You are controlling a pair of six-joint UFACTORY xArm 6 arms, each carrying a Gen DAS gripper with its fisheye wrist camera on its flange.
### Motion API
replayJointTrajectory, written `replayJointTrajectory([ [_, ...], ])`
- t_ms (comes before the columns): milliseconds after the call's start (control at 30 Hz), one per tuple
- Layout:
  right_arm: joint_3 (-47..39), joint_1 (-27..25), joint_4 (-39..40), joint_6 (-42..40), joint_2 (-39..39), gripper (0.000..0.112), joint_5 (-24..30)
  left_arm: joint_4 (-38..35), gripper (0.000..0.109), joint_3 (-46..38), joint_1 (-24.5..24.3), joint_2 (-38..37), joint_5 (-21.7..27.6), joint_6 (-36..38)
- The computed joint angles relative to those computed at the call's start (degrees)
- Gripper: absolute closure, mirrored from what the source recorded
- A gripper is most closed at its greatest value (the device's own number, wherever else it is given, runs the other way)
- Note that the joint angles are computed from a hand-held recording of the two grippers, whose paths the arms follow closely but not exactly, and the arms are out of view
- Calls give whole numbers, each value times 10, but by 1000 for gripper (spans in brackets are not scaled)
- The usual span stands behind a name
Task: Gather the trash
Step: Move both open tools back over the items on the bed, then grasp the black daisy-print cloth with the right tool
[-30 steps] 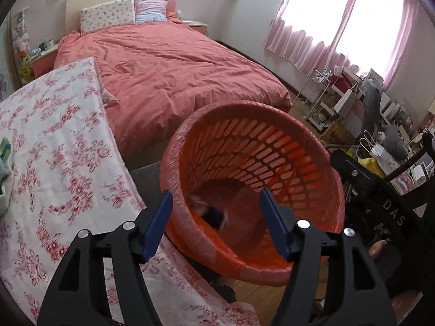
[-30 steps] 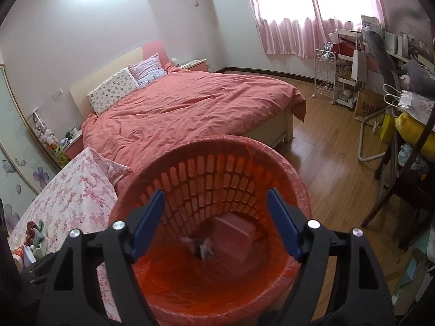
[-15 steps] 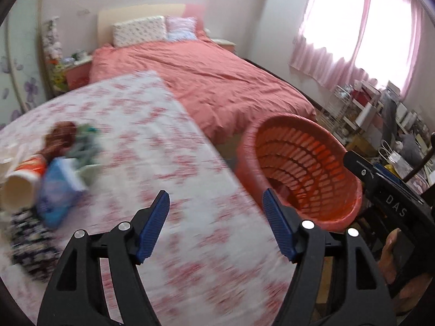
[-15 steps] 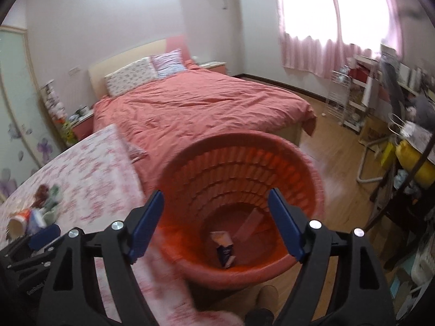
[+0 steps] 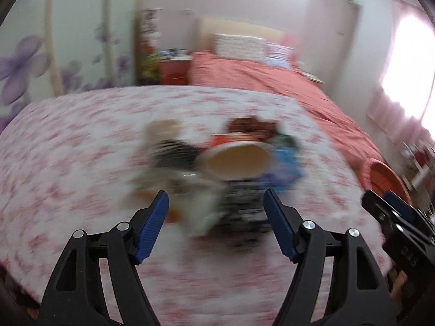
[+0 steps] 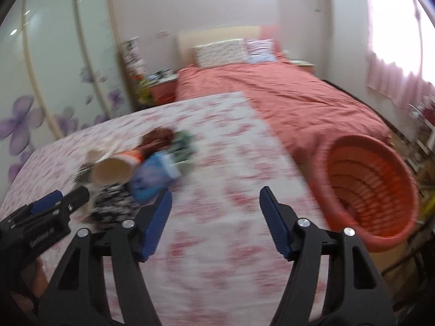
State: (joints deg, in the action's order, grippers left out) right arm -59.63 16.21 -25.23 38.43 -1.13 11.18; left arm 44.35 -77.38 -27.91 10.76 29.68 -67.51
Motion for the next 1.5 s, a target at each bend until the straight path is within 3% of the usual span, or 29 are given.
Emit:
replayJointTrajectory([
  [100,-32,38,10,-15,33,51,11,16,30,47,25,-36,17,-44],
  [233,-60,65,58,-50,65,55,28,12,30,99,57,-71,6,-67],
  [633,-125,101,49,-45,124,56,62,-21,30,172,89,-109,-58,-58],
  [700,-136,103,21,-34,135,63,85,-28,30,171,87,-106,-64,-51],
  [800,-127,99,70,-71,137,95,98,-48,30,167,82,-97,-76,-31],
  [833,-118,96,68,-66,131,98,92,-51,30,165,79,-94,-78,-26],
  [1100,-41,53,-7,24,61,102,50,-93,30,122,51,-49,-87,16],
  [1300,-16,30,12,14,41,102,43,-102,30,72,32,-8,-72,33],
  [1500,-5,26,36,-4,38,102,36,-117,30,-5,21,44,-25,32],
])
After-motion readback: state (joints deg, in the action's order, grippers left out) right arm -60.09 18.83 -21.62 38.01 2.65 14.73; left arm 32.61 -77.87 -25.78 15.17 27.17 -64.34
